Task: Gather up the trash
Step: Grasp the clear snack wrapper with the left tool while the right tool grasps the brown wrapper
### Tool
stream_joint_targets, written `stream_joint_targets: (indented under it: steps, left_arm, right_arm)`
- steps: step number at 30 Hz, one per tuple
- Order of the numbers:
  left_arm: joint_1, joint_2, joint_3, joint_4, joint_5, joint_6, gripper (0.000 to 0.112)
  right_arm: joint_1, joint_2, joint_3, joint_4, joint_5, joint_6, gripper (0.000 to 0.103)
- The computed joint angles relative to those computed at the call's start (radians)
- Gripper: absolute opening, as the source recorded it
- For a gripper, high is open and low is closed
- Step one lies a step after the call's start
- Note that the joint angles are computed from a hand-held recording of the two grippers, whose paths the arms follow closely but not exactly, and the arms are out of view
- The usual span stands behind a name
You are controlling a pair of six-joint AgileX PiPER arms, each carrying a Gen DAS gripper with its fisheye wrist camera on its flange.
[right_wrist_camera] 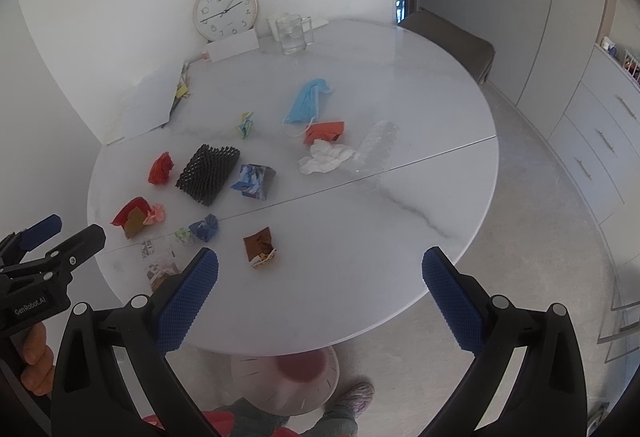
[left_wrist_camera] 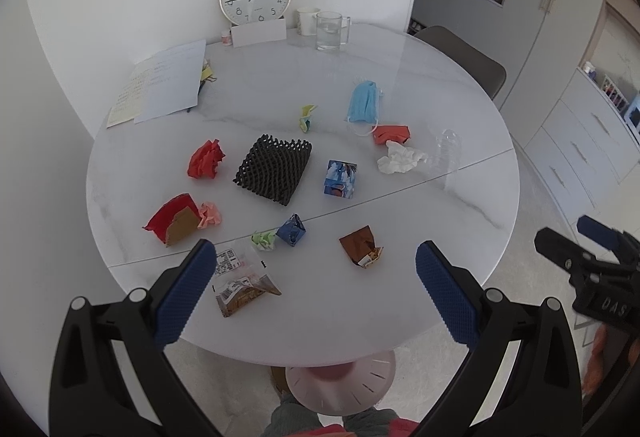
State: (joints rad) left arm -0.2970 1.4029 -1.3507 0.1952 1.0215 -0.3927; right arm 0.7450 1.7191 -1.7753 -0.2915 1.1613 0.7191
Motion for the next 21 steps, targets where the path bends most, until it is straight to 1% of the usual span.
stream_joint_targets:
  steps: [4,5,7,8,9,10,11,13,14,16,18,19,20,21]
  left_arm:
    - [0.102,-0.034,0.138,-0.078,-0.111,0.174,0.096]
    - [0.139,-0.039,0.182,-0.112,-0.148,0.241,0.096]
    - [0.204,-0.033,0.258,-0.155,-0.206,0.353,0.096]
    - [0.230,-0.026,0.278,-0.174,-0.223,0.399,0.096]
    - [0.269,-0.006,0.315,-0.195,-0.251,0.464,0.096]
    - [0.292,0.010,0.329,-0.207,-0.261,0.499,0.096]
    - [0.332,0.033,0.353,-0.246,-0.282,0.568,0.096]
    - [0.388,0.071,0.386,-0.304,-0.313,0.655,0.096]
    - [0.428,0.102,0.399,-0.359,-0.331,0.723,0.096]
    - [0.466,0.152,0.402,-0.424,-0.339,0.803,0.096]
    - [0.479,0.203,0.400,-0.442,-0.363,0.840,0.096]
    - [0.488,0.232,0.401,-0.458,-0.390,0.883,0.096]
    - [0.492,0.243,0.397,-0.471,-0.399,0.919,0.096]
    - [0.498,0.266,0.390,-0.492,-0.420,0.995,0.096]
  right_arm:
    - [-0.006,0.048,0.026,0.052,-0.061,-0.020,0.101]
    - [-0.010,0.070,0.032,0.074,-0.084,-0.036,0.101]
    - [-0.013,0.104,0.044,0.097,-0.125,-0.046,0.101]
    - [-0.015,0.129,0.049,0.112,-0.150,-0.051,0.101]
    - [-0.018,0.154,0.053,0.133,-0.174,-0.061,0.101]
    - [-0.021,0.178,0.057,0.153,-0.198,-0.070,0.101]
    - [-0.020,0.204,0.055,0.162,-0.213,-0.070,0.101]
    - [-0.022,0.240,0.052,0.174,-0.228,-0.076,0.101]
    - [-0.019,0.269,0.043,0.174,-0.235,-0.073,0.101]
    - [-0.012,0.319,0.025,0.169,-0.246,-0.064,0.101]
    - [-0.011,0.353,0.010,0.179,-0.245,-0.072,0.101]
    - [-0.007,0.363,0.007,0.177,-0.246,-0.071,0.101]
    - [-0.003,0.379,-0.001,0.177,-0.246,-0.075,0.101]
    - [-0.001,0.393,-0.011,0.181,-0.245,-0.086,0.101]
